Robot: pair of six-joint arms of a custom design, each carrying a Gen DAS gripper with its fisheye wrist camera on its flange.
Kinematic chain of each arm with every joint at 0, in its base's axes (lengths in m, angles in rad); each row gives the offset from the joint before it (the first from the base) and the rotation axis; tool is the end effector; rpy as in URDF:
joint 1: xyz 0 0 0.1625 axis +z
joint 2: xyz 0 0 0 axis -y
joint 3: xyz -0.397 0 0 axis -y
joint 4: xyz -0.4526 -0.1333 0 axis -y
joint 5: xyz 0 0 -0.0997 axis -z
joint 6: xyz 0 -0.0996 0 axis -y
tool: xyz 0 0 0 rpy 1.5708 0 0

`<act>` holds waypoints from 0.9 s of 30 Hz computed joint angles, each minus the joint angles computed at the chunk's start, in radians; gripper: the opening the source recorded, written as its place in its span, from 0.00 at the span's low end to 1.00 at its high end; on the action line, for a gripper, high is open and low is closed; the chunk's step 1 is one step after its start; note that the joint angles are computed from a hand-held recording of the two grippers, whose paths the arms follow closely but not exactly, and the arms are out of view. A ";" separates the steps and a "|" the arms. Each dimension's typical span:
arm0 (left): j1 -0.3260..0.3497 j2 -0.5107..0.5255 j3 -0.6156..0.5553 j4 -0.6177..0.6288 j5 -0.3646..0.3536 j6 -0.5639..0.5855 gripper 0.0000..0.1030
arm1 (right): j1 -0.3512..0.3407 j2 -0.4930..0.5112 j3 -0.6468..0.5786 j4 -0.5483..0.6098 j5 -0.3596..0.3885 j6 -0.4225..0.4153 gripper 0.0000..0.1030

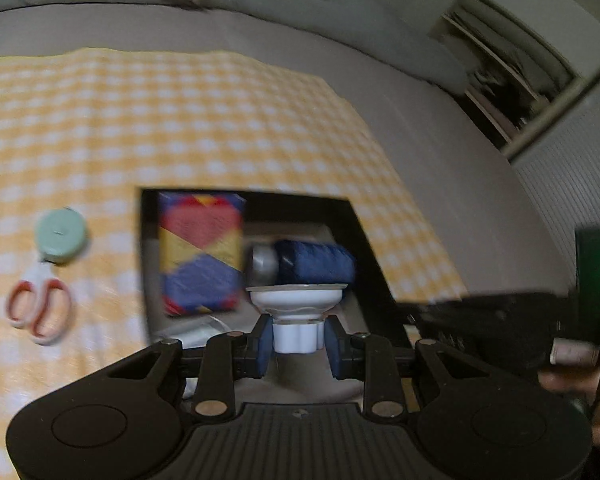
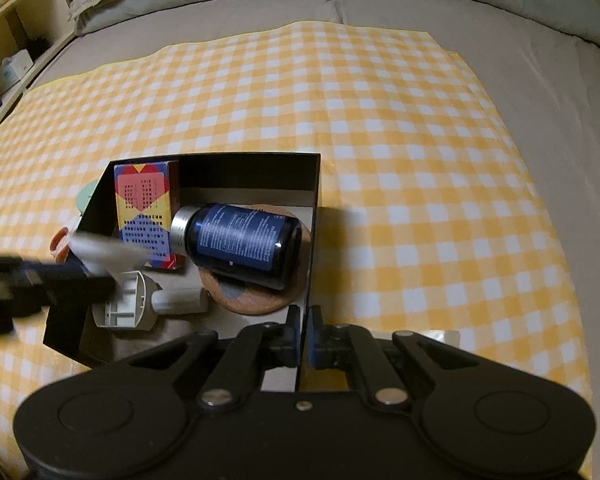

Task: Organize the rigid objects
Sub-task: 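Carry the white suction cup with the left gripper into the black box, then release the suction cup and withdraw the left gripper from the box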

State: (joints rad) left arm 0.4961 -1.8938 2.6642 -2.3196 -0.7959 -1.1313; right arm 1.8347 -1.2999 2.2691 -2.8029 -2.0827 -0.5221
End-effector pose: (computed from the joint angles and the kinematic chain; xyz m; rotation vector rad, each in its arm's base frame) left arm -0.1645 -0.3199 0.1505 -0.0625 2.6165 -0.9405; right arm 0.2071 -0.4425 0.1139 0.9094 -2.4277 0.2524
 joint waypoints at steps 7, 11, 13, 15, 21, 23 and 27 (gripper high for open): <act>0.044 0.221 -0.022 -0.260 -0.068 0.128 0.28 | -0.015 -0.026 0.003 0.025 0.035 0.022 0.04; 0.064 0.307 -0.039 -0.343 -0.098 0.161 0.28 | -0.023 -0.033 0.000 0.041 0.053 0.044 0.04; 0.075 0.335 -0.044 -0.376 -0.113 0.169 0.28 | -0.026 -0.038 0.000 0.047 0.060 0.048 0.04; 0.087 0.357 -0.049 -0.407 -0.127 0.181 0.29 | -0.028 -0.039 0.001 0.048 0.061 0.047 0.04; 0.098 0.377 -0.059 -0.409 -0.113 0.194 0.63 | -0.026 -0.034 -0.003 0.052 0.057 0.046 0.04; 0.092 0.368 -0.060 -0.391 -0.106 0.195 0.75 | -0.025 -0.033 -0.003 0.053 0.056 0.046 0.04; 0.065 0.339 -0.067 -0.287 -0.071 0.169 0.93 | -0.018 -0.026 -0.004 0.046 0.044 0.042 0.06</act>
